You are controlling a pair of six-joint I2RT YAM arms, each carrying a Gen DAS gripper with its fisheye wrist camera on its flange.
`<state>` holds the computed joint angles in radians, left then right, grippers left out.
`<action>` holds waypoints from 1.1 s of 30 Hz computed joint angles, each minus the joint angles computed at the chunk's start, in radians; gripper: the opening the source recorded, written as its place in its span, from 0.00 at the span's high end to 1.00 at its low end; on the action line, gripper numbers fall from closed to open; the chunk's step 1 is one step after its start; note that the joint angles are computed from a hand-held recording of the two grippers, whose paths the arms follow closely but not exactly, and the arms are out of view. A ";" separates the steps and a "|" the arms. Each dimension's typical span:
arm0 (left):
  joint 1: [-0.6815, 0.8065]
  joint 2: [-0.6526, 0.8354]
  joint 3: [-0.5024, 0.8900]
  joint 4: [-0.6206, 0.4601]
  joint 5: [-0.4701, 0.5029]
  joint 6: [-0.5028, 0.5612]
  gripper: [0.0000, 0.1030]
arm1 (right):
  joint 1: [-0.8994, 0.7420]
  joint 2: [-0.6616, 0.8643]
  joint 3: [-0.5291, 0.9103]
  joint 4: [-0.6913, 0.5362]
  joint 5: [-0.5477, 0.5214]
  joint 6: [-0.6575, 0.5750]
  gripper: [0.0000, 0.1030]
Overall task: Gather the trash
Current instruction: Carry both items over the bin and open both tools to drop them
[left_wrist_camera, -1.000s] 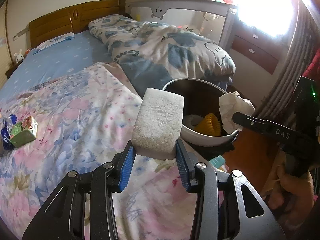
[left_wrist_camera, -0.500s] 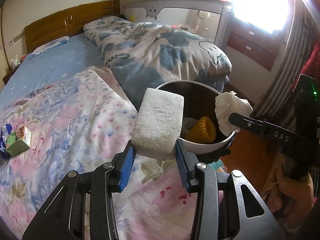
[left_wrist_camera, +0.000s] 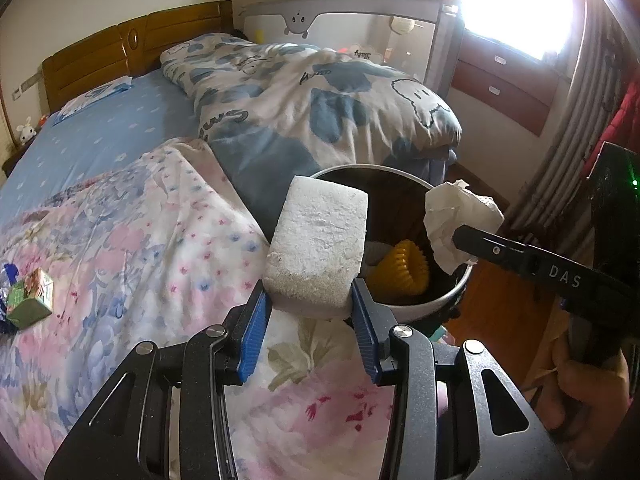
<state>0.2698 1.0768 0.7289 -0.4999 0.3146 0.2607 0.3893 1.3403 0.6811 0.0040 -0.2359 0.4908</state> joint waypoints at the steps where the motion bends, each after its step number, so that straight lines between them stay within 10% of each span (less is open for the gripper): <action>1: -0.004 0.006 0.005 0.003 -0.002 -0.003 0.62 | -0.002 0.004 0.003 0.000 -0.002 0.000 0.76; 33: -0.146 0.207 0.113 0.083 -0.079 -0.094 0.61 | -0.027 0.175 0.173 -0.081 -0.021 -0.084 0.73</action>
<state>0.1239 1.2840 0.8420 -0.4166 0.2351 0.1671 0.3628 1.5153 0.8537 -0.0774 -0.2568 0.4068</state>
